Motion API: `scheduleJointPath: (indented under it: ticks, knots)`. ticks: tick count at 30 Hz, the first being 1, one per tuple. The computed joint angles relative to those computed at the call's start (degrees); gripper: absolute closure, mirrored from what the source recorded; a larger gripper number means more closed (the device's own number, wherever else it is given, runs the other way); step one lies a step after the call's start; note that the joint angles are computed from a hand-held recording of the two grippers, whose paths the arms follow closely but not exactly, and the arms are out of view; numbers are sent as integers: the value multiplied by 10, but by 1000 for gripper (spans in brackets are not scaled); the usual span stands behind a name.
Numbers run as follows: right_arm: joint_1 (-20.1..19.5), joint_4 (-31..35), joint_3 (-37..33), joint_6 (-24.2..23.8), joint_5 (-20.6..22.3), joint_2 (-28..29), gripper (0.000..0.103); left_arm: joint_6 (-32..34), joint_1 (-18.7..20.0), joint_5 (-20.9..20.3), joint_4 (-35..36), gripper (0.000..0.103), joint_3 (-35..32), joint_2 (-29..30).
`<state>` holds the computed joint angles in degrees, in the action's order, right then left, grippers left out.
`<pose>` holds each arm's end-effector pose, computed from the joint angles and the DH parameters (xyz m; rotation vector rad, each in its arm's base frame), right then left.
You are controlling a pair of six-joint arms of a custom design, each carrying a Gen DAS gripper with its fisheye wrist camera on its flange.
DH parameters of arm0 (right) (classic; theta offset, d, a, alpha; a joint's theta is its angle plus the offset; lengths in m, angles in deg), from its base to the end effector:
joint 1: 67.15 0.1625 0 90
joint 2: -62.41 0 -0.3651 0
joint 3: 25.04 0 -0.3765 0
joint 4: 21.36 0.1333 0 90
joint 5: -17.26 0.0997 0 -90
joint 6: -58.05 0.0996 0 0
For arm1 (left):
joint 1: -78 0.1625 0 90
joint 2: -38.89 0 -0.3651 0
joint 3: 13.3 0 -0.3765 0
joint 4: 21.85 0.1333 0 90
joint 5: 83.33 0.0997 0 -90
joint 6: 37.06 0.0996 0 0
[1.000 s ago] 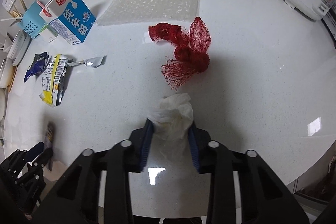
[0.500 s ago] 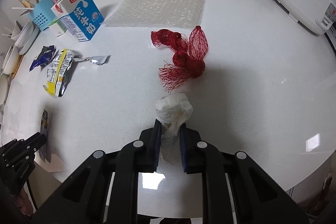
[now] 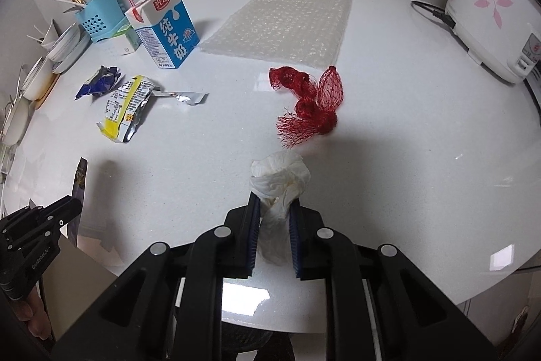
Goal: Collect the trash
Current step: 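Carry the wrapper and tissue down over the wastebasket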
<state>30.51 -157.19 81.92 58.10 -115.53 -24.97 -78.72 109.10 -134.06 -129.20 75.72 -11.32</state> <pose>0.1308 -0.4800 0.3796 -0.0585 -2.3690 0.6112 -0.4052 -0.4737 0.0988 0.5205 2.3503 -0.3683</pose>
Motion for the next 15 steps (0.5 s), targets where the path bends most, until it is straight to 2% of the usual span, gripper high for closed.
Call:
scheduleJointPath:
  ticks: [15]
  knots:
    - [82, 9, 33, 89, -61, -14, 88, 77, -20, -11, -50, 90, 46, -62]
